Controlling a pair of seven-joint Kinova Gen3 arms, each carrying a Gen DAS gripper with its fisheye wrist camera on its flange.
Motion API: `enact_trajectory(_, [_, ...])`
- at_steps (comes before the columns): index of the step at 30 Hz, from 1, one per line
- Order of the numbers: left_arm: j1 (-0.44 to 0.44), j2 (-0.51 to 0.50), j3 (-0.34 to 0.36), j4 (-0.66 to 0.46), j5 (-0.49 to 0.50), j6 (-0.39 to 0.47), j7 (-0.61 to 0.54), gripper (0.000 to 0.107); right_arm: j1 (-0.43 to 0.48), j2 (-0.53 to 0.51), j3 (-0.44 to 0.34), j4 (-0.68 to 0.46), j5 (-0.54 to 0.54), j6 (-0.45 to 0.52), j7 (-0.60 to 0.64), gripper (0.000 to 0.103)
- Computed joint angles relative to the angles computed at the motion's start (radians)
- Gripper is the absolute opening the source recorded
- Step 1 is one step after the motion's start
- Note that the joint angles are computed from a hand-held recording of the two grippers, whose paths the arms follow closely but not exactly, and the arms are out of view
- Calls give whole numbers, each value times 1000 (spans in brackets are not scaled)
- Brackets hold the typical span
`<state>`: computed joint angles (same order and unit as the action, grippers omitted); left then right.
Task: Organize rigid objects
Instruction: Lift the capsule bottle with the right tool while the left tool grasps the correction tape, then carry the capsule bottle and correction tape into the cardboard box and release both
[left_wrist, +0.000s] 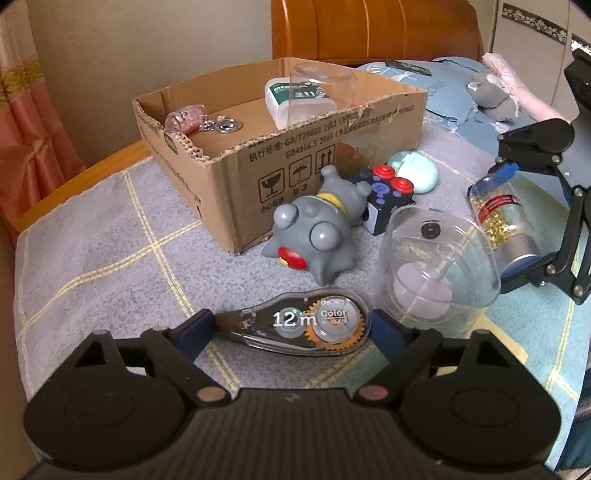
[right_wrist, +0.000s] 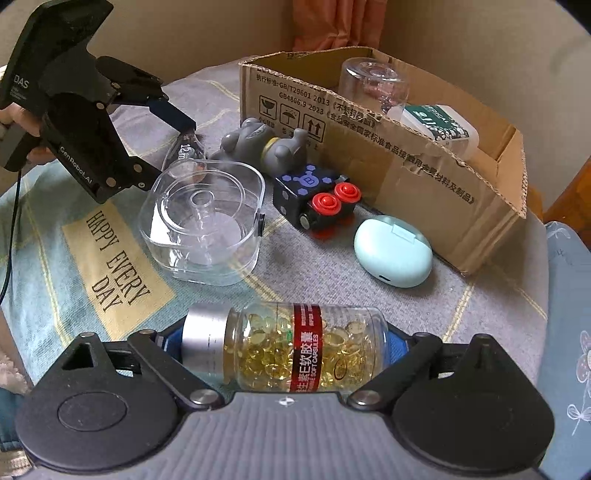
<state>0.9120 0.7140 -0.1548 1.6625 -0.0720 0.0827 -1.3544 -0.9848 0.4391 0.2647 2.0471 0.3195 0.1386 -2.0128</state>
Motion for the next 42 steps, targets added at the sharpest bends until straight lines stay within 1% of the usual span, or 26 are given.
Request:
enact_trajectory(2, [15,-2,-16,-6,7,21,13,89,-8,-1,7,-3,-8,12,-13,97])
enact_trajectory(5, [53,-6,-55,-21,0,75,50,89,31,-14,-30,-1,-17,16,-19,97])
enact_trajectory(10, [93,-38,-80,-24,-61,147,123,89,89,-45,-83,-3,-25,45,-25,97])
enact_trajectory(13, [121,-63,-95,-34,-96,210,179,89,95,-65,-94,-3,-6,66,-41,97])
enact_trajectory(16, [116,-87,-72,-56,-114,288,226,89,91,-95,-99,0,35,93,-69,97])
enact_trajectory(18, [105,-106,-49,-63,-128,319,250,89,103,-117,-118,1,63,110,-84,97])
enact_trajectory(20, [111,-125,-39,-75,-151,358,281,89,139,-137,-159,-4,76,129,-83,97])
enact_trajectory(22, [111,-145,-24,-81,-176,379,306,89,194,-160,-215,-8,73,149,-64,97])
enact_trajectory(27, [91,-181,27,-109,-234,415,361,89,279,-204,-294,-17,80,180,-34,97])
enact_trajectory(30, [74,-187,64,-140,-272,440,382,89,300,-223,-306,-23,98,185,-42,97])
enact_trajectory(34, [50,-179,109,-190,-334,470,404,89,343,-240,-329,-33,94,175,-24,97])
enact_trajectory(36, [29,-167,134,-222,-350,482,405,89,342,-248,-322,-38,115,171,-35,97])
enact_trajectory(39, [15,-150,147,-262,-371,490,408,89,366,-255,-333,-52,111,168,-19,97])
enact_trajectory(42, [-6,-129,162,-313,-366,508,396,89,378,-256,-334,-70,113,172,-14,97])
